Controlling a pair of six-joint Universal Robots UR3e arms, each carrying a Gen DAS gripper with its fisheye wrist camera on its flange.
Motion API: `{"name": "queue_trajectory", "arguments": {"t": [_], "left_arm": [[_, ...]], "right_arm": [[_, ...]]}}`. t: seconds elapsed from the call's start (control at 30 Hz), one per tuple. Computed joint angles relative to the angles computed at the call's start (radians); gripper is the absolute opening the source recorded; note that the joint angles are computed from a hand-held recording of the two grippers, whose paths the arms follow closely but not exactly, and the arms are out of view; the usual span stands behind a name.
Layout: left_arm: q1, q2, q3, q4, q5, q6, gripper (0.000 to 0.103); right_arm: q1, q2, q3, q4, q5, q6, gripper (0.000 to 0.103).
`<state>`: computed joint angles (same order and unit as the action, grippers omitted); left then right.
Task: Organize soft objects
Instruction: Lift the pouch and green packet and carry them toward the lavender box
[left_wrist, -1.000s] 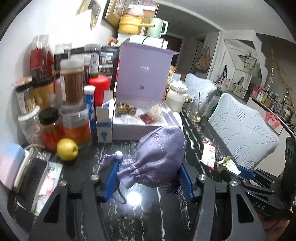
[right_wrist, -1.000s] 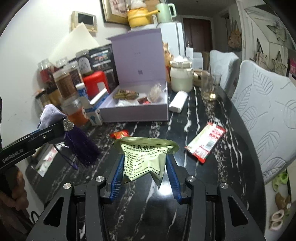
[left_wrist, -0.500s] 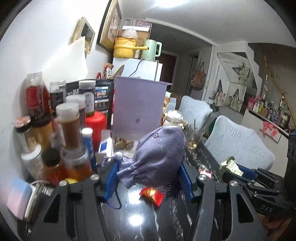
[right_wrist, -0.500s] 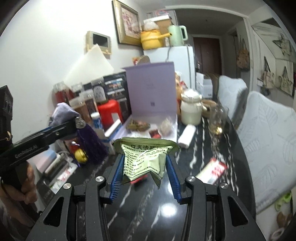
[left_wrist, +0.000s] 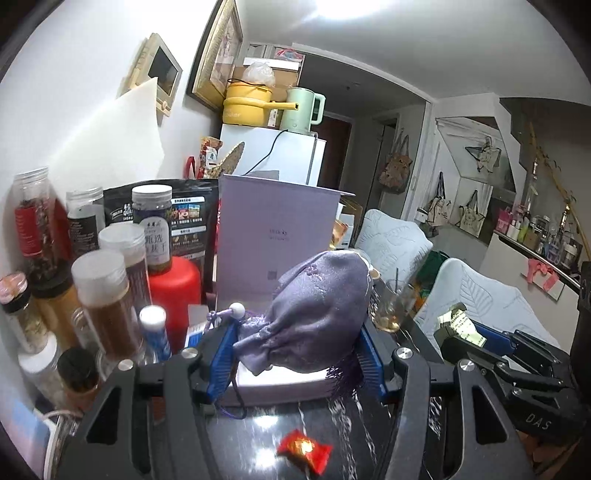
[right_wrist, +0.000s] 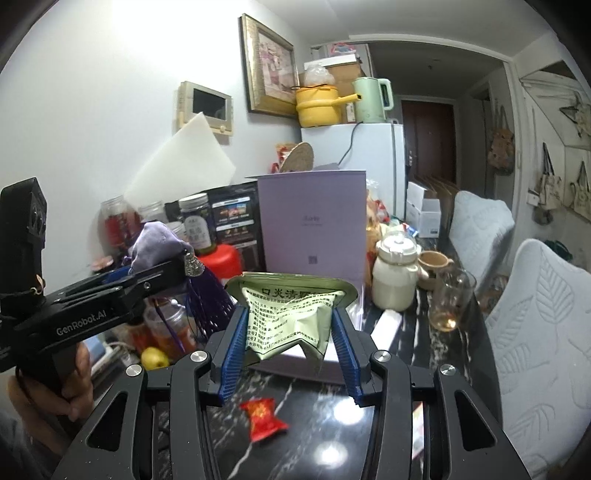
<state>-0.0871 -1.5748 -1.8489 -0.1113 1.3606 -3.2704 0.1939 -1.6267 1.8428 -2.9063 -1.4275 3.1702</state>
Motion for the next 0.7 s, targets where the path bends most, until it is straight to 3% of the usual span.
{"name": "queue_trajectory", "arguments": {"t": [0.3, 0.7], "left_arm": [[-0.007, -0.2, 0.231, -0.016, 0.015, -0.005, 0.058], [-0.004, -0.465, 0.626, -0.172, 0.02, -0.029, 0.058]], "right_arm": [[-0.042, 0.178, -0.181, 0.004, 0.032, -0.013, 0.045], [-0.058, 0.436, -0.502, 0.039, 0.066, -0.011, 0.045]]}}
